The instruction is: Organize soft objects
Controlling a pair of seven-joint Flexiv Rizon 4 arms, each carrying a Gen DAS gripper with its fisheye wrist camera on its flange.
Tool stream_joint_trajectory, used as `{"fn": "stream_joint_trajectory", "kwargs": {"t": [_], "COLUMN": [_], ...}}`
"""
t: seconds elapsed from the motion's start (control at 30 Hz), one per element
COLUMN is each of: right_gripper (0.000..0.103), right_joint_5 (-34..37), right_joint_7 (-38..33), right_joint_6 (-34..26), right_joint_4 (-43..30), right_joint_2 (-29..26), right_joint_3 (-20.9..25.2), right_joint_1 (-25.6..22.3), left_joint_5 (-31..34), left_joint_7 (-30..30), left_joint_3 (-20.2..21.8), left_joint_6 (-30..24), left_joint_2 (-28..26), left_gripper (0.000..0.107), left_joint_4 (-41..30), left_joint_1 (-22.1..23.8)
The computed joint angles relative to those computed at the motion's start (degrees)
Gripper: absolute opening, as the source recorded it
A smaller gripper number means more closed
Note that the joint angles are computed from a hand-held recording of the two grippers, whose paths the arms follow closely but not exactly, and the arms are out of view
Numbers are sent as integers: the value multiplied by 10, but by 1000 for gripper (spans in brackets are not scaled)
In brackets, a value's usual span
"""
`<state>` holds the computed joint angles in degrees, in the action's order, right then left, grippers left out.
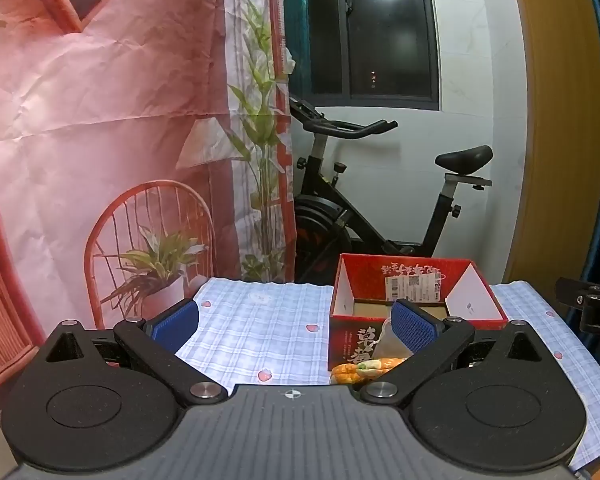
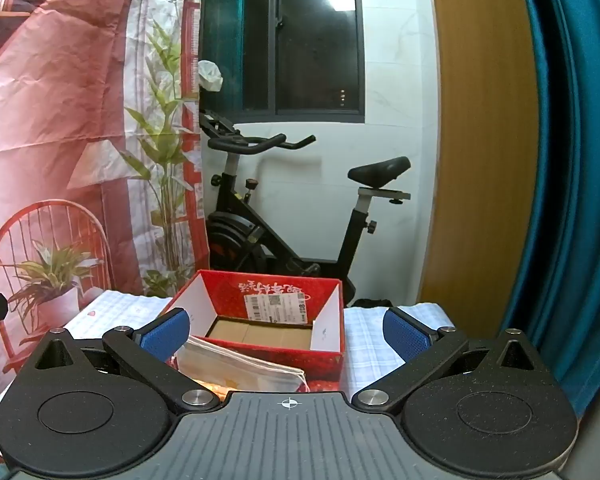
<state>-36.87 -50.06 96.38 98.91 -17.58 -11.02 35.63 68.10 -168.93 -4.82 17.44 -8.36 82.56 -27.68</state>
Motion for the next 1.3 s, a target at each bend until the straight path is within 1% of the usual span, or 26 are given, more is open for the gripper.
{"fn": "stream_joint_trajectory", "kwargs": {"t": [1.3], "right_gripper": [103], "right_joint_5": [1], "right_joint_7": [-2], "right_joint_6": [-5], "right_joint_4": [-3], "right_joint_2": [0], "right_joint_3": [11], "right_joint_1": [-8], "left_joint_5": [-1], "left_joint_7": [-3], "left_joint_3": [-2], "left_joint_6": [0], "left_joint_2": [2], "left_gripper": [103], "left_joint_4": [4], "left_joint_1": [2]}}
